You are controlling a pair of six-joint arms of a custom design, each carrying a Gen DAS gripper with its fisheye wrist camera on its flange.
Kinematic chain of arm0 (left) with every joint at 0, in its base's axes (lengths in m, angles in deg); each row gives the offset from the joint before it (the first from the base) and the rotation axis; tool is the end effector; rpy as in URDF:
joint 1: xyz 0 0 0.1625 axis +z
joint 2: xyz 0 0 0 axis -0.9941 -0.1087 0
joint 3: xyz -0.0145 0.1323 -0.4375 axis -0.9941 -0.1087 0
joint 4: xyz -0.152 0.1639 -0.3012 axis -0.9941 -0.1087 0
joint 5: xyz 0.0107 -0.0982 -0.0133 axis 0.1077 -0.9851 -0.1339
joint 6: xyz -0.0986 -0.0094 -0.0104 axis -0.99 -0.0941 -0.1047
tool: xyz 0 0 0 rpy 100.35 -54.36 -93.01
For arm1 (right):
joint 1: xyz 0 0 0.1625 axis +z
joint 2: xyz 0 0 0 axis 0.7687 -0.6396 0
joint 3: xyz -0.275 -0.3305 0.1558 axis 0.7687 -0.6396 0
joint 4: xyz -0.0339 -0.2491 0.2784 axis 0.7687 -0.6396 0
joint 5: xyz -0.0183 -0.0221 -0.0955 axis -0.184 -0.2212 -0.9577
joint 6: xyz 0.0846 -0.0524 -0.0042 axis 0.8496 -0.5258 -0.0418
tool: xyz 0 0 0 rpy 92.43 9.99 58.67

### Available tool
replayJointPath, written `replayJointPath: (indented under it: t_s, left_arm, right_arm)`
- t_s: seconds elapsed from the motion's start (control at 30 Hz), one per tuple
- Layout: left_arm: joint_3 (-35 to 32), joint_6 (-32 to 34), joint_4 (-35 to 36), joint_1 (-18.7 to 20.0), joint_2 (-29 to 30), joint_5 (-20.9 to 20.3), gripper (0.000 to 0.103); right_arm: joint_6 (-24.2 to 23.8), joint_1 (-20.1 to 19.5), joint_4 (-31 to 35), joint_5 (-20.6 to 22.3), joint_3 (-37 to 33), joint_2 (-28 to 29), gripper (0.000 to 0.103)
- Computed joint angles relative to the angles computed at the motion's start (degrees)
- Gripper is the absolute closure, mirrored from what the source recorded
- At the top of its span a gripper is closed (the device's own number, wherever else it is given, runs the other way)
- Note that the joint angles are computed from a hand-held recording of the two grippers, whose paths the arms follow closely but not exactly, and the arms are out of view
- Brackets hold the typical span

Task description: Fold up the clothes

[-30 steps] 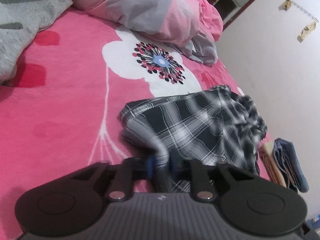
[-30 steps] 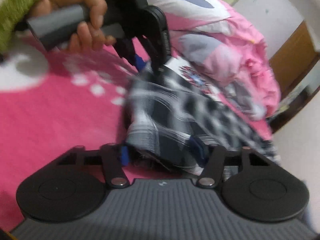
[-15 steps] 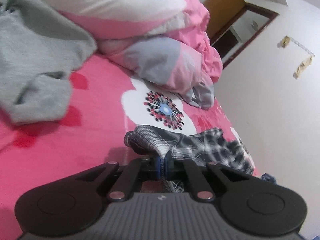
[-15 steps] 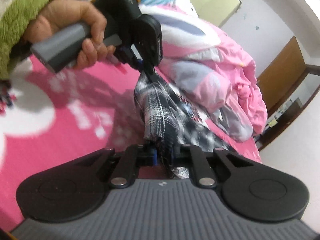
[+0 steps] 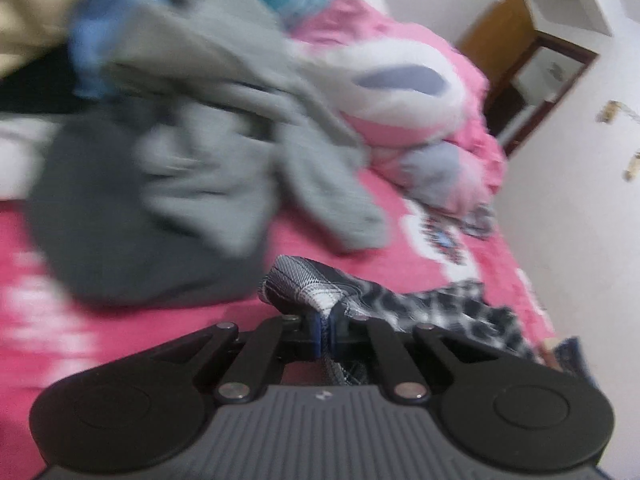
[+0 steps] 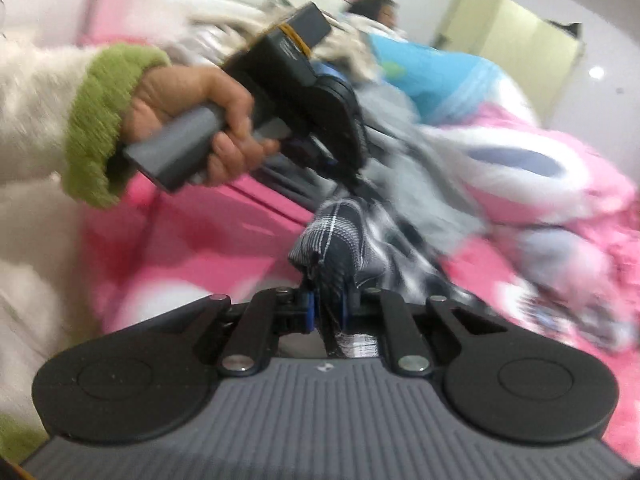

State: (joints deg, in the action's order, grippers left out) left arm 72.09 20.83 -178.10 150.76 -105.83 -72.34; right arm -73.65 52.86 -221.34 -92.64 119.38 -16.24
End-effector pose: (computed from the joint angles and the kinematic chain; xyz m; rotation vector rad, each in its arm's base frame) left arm -0.1671 -0.8374 0.2522 0.1840 2.7202 -1.0908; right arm 0.2772 -0.6866 0.1627 1.5356 -1.9785 0.8124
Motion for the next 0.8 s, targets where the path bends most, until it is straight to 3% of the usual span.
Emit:
replayJointPath:
  t_s: [0.17,0.27,0.33,0.47,0.5,0.63,0.8]
  left_arm:
    - [4.3,-1.2,1.9,1.5,-3.9,5.9,0.096]
    - [5.7,-1.9,1.6,1.5,-4.1,9.7,0.072]
    - [8.7,-0.2,-3.0,0.9,-4.9,11.3,0.062]
    - [13.5,7.1,-15.2,-1.4,-5.8,14.3,0.047]
    - [14.2,9.2,-17.9,-2.2,-5.8,14.9,0.044]
    - [16.3,16.6,-23.8,-4.7,-5.3,13.2,0.038]
    - [17.7,19.8,-18.5,-6.4,-4.6,8.6,0.033]
  right_arm:
    - [4.2,1.2,3.9,3.7,-1.9,4.2,0.092]
    - [7.0,0.7,7.0,2.0,-4.4,6.3,0.086]
    - [9.1,0.1,8.2,2.2,-4.3,6.0,0.082]
    - [11.5,-2.1,1.5,9.3,2.0,1.2,0.036]
    - [12.7,-2.8,-0.3,10.8,3.4,0.0,0.032]
    - [21.5,-6.4,-6.5,13.9,6.6,-5.0,0.028]
    - [30.4,-11.9,-10.9,12.1,2.1,-7.8,0.026]
